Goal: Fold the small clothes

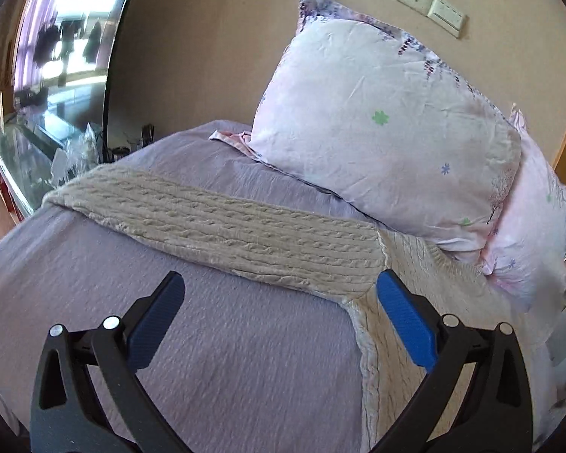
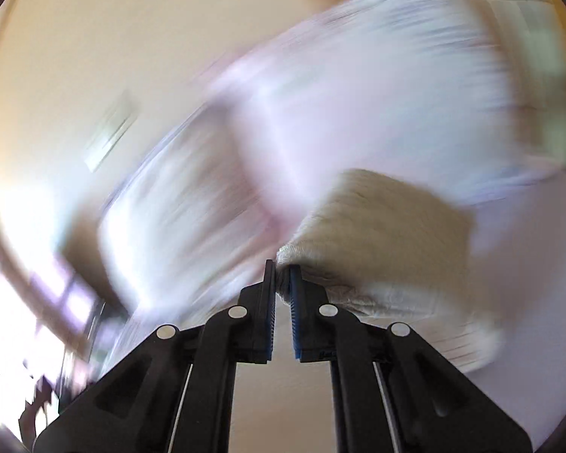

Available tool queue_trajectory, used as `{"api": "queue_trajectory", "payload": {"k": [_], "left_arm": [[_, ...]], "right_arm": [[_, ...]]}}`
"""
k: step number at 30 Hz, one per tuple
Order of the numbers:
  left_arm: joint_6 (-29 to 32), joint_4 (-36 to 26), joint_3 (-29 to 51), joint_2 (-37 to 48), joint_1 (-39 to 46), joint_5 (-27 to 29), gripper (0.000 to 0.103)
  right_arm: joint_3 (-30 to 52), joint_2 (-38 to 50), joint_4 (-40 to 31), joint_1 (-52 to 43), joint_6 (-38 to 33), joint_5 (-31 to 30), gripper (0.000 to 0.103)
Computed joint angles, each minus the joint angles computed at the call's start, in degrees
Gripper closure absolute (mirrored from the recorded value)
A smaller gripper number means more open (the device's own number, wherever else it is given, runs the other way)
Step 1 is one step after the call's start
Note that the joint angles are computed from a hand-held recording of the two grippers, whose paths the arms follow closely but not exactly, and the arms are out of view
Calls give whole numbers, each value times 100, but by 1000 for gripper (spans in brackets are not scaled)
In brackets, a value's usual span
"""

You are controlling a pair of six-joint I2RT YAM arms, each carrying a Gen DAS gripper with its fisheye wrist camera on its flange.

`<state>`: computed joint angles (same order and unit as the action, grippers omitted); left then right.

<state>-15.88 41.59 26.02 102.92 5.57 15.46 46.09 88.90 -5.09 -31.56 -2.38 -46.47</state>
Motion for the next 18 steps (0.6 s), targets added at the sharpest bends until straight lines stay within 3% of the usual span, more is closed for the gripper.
{"api": "queue_trajectory", "payload": {"k": [1,4,6,7,8,10,12,18], "left_arm": [[-160,-87,135,128,166,227,2],[-525,-132,414,445,712,785,2],[-731,-295,667,614,1091,1026,2],[-826,-431,851,731,1268,1143,2],[-921,-603,1053,847,1417,1202,2],[-1230,-1045,1613,1206,1757,1401,4],[-1594,-1438,2119,1582,2047,1660,14],[-2452,-1456,2730,2015,2538,1576,31]], "right_arm": [[92,253,-519,657,-411,95,94],[-144,406,-558,1295,-480,282,90],[-468,80,-191,1043,-427,335,64],[-597,-111,-145,820,-450,285,37],[-729,-309,-22,439,-406,185,24],[-459,-154,-158,40,-471,22,24],[-422,-145,-306,-355,-590,-99,24],[-575,-62,-305,-1005,-771,-198,23]]}}
